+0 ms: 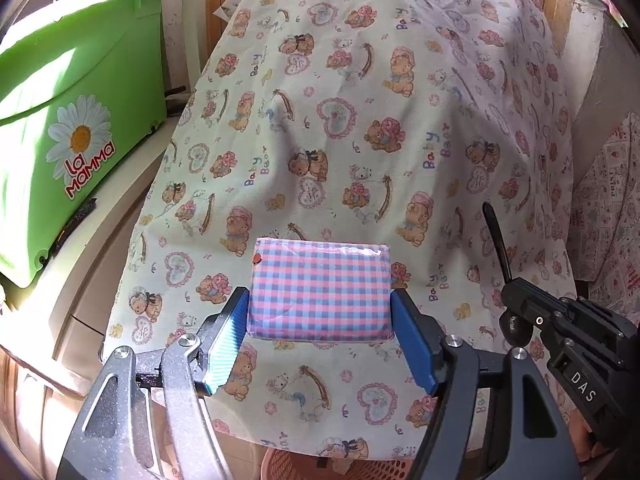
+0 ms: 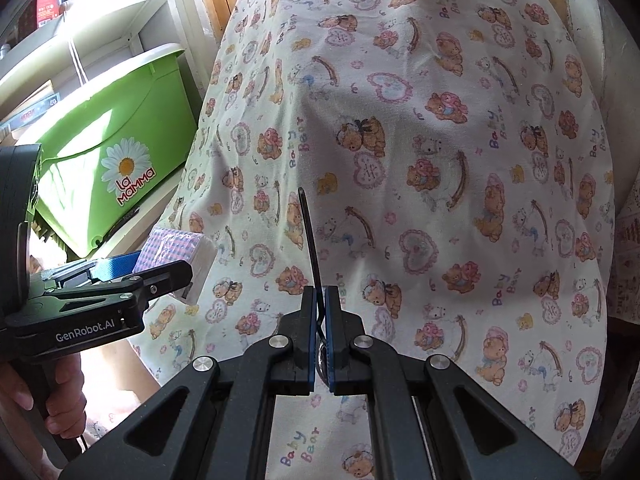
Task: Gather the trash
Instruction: 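Carry the spoon and tissue pack with both tools over the pink wastebasket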
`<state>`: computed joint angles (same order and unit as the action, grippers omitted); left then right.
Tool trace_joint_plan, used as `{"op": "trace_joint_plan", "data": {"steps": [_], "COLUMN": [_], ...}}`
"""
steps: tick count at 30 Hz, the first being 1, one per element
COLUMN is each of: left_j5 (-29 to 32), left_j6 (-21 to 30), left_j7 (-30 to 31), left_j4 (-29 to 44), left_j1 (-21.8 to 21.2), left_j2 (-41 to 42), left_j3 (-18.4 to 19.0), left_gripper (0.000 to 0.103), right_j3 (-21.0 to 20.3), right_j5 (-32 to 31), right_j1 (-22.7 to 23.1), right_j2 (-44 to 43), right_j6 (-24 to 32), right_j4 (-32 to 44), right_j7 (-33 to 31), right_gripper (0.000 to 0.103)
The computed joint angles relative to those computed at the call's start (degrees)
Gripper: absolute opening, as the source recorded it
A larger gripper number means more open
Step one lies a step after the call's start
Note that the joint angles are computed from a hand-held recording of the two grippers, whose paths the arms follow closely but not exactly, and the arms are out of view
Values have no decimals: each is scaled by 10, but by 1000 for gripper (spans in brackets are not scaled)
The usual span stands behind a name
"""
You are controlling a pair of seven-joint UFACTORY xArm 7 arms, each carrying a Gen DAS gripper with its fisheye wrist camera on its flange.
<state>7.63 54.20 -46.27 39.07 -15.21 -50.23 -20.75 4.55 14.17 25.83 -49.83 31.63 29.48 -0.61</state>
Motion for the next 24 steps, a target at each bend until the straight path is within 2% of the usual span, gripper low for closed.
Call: {"op": "trace_joint_plan", "data": {"steps": [6, 12, 19, 24], "left_j5": [-1, -15, -72, -119], "left_j6": [62, 140, 204, 220], "left_j7": [1, -7, -45, -61], "left_j4": [20, 26, 9, -25], "left_j1": [-10, -25, -48, -73], "left_j2": [-44, -120, -199, -220], "left_j3": [-10, -41, -63, -68], "left_gripper": [69, 69, 69, 69], "right_j3": [12, 23, 45, 50], "right_j5": [11, 34, 45, 59], "right_j1": [25, 57, 73, 85], "right_j2": [-64, -140, -240, -294], "right_j6": [27, 74, 139, 185], "right_j4": [-17, -39, -70, -89], "right_j7": [11, 41, 86, 112], "right_gripper": [5, 5, 5, 5]}}
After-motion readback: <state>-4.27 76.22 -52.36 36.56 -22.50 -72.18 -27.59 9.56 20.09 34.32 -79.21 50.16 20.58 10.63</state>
